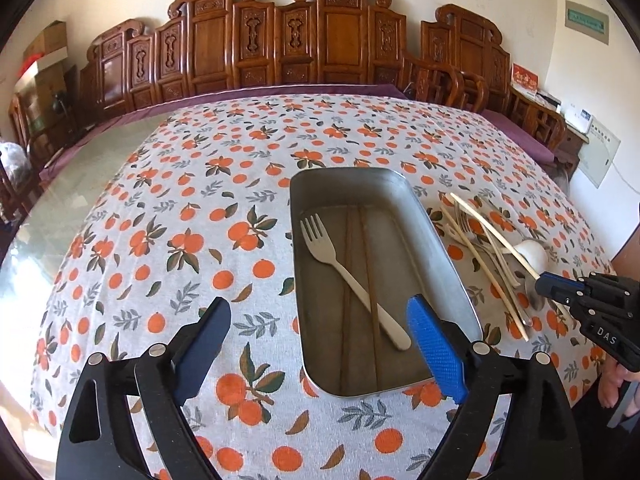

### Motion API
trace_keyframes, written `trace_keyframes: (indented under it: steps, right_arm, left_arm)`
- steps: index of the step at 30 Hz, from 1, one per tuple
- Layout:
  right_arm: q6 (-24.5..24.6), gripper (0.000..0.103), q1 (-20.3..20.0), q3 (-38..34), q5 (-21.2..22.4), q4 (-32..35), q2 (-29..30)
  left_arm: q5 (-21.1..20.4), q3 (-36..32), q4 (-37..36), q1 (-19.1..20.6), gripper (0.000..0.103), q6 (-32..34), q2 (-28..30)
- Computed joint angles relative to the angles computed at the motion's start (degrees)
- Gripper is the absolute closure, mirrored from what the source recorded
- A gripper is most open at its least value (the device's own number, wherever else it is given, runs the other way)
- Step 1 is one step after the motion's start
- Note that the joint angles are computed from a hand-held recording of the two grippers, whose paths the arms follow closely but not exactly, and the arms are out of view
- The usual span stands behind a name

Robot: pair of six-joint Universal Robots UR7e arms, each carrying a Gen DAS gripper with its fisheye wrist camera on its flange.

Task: Organize utensils
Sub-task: 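Move the right gripper's chopstick over the grey tray and release it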

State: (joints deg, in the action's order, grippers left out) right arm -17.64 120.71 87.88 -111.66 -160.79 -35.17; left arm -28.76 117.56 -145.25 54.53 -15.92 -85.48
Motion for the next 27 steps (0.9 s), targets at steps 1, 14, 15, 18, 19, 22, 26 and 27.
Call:
trace_keyframes:
  steps: [1,14,15,18,19,22,26,27]
  right_arm:
    - [0.2,0.097,0.3,-0.3,0.5,0.0,0.0]
    - [3.6,0.097,3.5,-10.2,5.5,6.4,5.7]
    - [3.9,0.097,3.7,-11.3,5.7,7.1,6.5]
    - [5.2,0.097,4.3,-14.3,5.4,9.3,8.8]
    - [5.7,0.097,4.3,-15.2,5.2,9.9,9.5]
    - [7.1,0.097,4.4,-17.4,4.8,11.7,11.1]
    - [8.4,0.097,4.4,-19.5,4.6,13.6,12.7]
    - [8.9,0.097,4.4,-20.0,4.8,14.2,13.1]
  left_arm:
    - [-0.2,-0.1,-0.2,0.1,0.017,0.1,-0.2]
    - [1.3,-0.2,-1.2,0.3,0.017,1.4,-1.3]
    - [1.3,-0.2,-1.1,0.4,0.017,1.2,-1.4]
    - [1.2,-0.4,-0.2,0.8,0.017,0.2,-1.7]
    - [1.1,-0.5,0.1,1.0,0.017,-0.1,-1.8]
    - [0.9,-0.5,0.0,1.1,0.017,-0.3,-2.1]
    - [0.9,-0.5,-0.6,1.3,0.017,-0.6,-2.3]
    - [0.9,-0.5,-0.8,1.3,0.017,-0.6,-2.3]
